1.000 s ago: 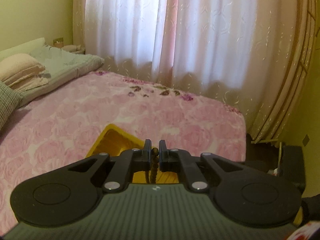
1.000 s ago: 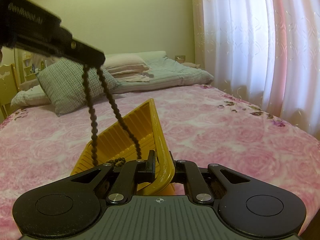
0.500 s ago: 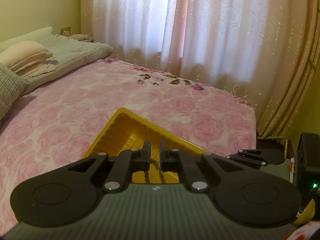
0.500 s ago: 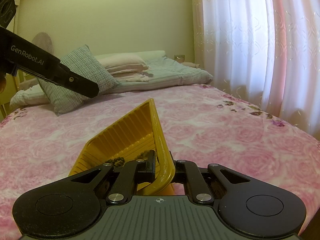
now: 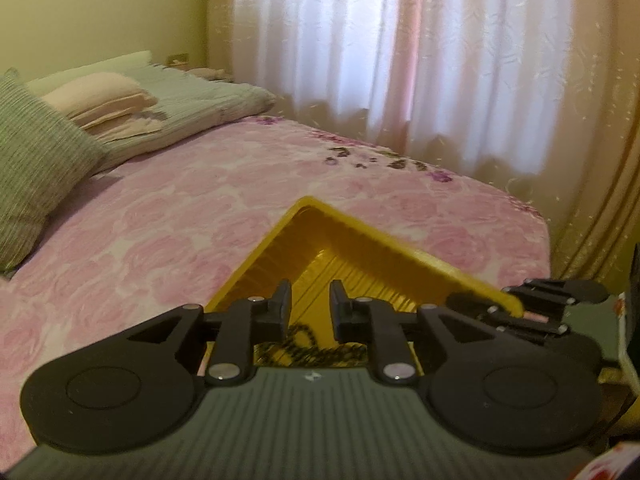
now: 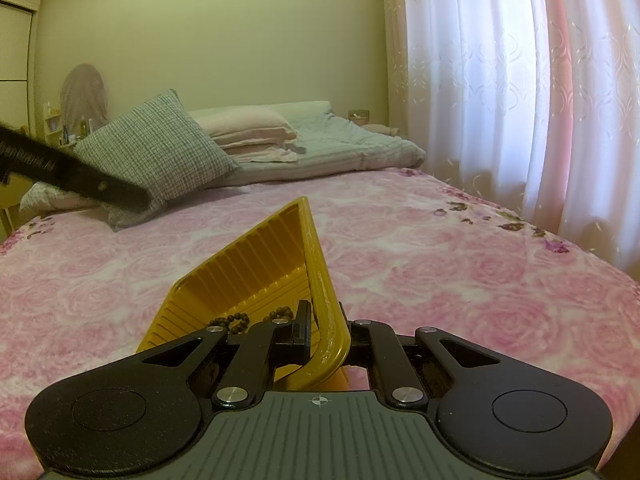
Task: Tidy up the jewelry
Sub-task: 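Lower the hanging necklace into the tray and open the left tool, then set the orange tray flat on the bed and open the right tool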
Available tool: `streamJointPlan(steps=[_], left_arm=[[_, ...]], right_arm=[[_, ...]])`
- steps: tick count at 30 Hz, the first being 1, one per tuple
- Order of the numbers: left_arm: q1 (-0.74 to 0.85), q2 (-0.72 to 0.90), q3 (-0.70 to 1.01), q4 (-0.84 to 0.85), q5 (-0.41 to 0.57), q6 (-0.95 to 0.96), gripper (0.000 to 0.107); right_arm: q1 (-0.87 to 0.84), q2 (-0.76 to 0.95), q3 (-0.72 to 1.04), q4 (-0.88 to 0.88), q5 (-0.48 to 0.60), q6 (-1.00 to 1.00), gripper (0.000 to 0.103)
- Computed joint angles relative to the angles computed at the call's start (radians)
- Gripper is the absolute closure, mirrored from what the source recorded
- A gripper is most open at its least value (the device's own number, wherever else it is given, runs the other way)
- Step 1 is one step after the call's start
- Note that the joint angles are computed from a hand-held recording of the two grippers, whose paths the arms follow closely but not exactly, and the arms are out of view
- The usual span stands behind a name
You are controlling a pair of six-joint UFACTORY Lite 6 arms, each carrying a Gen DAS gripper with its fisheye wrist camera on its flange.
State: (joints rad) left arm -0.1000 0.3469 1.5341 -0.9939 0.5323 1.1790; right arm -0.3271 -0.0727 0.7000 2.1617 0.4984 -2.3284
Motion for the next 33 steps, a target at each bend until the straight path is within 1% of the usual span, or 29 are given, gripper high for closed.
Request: streamJointPlan(steps=[3, 10, 12, 14, 19, 25, 28, 30, 33], left_arm=[[0.027, -0.049, -0.096, -0.053, -0.045, 0.063, 0.084], [0.094, -0.150, -0.280, -0.191, -0.108, 0.202, 0.079], [0.109, -0.178, -0.327, -0.227, -0.128, 0.243, 0.075], [0.124, -0.201, -0.368, -0.257, -0.138, 0.274, 0.074], [0.138, -0.237, -0.450, -0.290, -0.172, 0.304, 0.071], [0.162, -0.247, -0.530, -0.343, -0.212, 0.340, 0.066], [0.168, -0.251, -0.562, -0.365, -0.226, 0.360, 0.060], [0.172, -0.256, -0.588, -0.412, -0.240, 0.412, 0.053], [0.174, -0.262, -0.618, -0.475, -0.253, 0.470, 0.048]], right_arm=[[-0.003, -0.001, -0.001, -0.008, 0.000, 0.005, 0.094], [-0.007, 0.004, 0.001, -0.017, 0.007, 0.012, 0.094], [-0.015, 0.014, 0.005, -0.028, 0.018, 0.020, 0.094], [-0.027, 0.029, 0.012, -0.049, 0.033, 0.035, 0.094], [-0.074, 0.083, 0.049, -0.130, 0.077, 0.106, 0.094], [-0.156, 0.174, 0.117, -0.267, 0.157, 0.240, 0.094], [-0.202, 0.241, 0.170, -0.343, 0.208, 0.318, 0.094], [-0.224, 0.285, 0.203, -0.376, 0.237, 0.355, 0.094], [-0.265, 0.362, 0.263, -0.433, 0.287, 0.422, 0.094]])
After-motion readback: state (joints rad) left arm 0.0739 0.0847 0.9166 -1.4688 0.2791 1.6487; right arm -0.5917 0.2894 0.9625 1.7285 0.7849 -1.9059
